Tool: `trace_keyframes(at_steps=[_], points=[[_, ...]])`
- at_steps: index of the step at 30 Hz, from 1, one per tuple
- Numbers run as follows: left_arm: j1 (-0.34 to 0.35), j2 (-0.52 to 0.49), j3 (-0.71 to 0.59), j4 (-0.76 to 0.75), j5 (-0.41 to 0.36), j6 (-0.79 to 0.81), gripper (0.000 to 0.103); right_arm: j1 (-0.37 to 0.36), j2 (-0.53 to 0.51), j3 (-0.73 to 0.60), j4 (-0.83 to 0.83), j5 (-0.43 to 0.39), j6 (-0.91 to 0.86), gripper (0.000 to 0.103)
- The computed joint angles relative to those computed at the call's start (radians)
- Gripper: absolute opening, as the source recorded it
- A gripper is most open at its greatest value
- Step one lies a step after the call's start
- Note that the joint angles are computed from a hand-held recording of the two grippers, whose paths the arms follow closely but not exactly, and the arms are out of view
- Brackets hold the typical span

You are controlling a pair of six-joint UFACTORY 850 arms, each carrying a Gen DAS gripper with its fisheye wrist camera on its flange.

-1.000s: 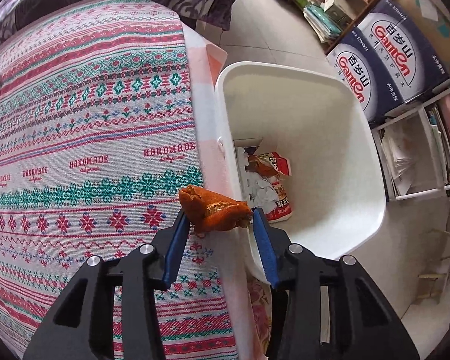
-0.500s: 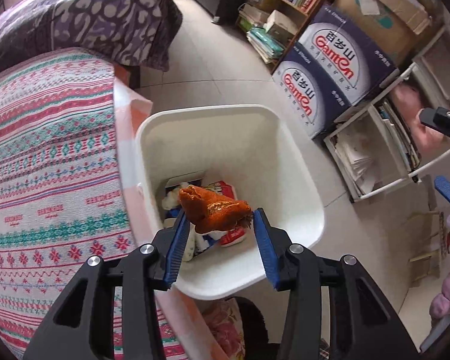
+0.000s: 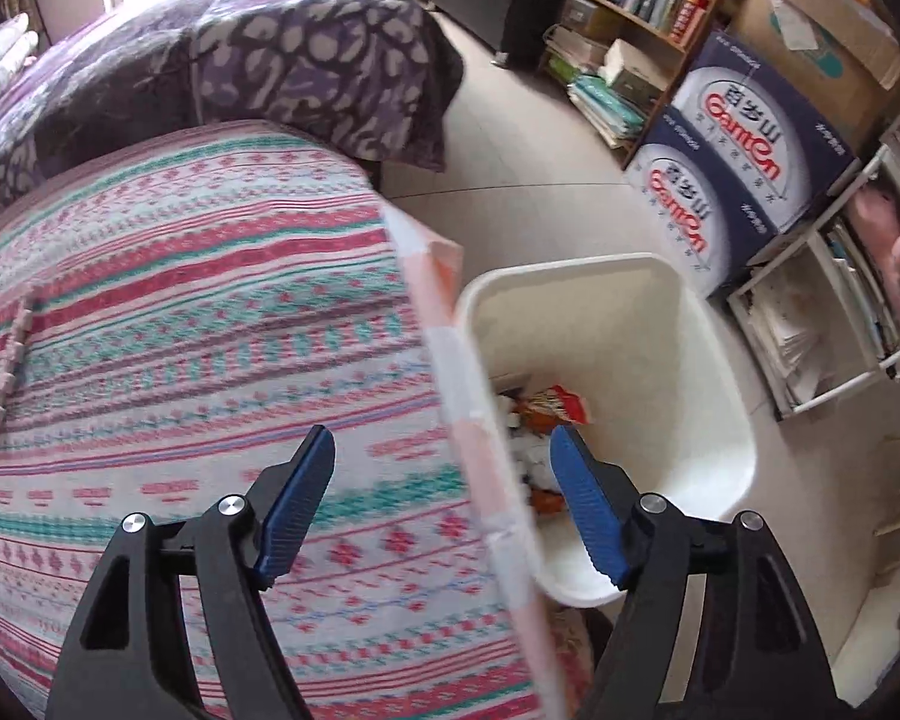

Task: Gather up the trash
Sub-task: 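Move the left tool to the pink crocheted strip on the blanket and grasp it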

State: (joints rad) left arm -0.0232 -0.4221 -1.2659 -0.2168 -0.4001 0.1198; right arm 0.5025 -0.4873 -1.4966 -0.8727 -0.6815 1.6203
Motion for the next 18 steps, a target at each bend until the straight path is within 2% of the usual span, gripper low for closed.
trace_keyframes(at_steps=[6, 9, 12, 18], points=[[0.140, -0.061, -0.062, 0.469, -0.034, -0.381, 0.075, 0.052, -0.063, -0.085, 0.030, -0.017, -0.089, 0.096], [0.201, -0.124, -0.136, 0.604, -0.082, -0.483, 0.075, 0.078, -0.103, -0.137, 0.049, -0.040, -0.150, 0.096], [0.254, -0.190, -0.211, 0.662, -0.123, -0.525, 0.075, 0.102, -0.146, -0.192, 0.060, -0.072, -0.212, 0.096], [0.334, -0.277, -0.293, 0.600, -0.153, -0.437, 0.075, 0.148, -0.239, -0.305, 0.056, -0.159, -0.321, 0.096]])
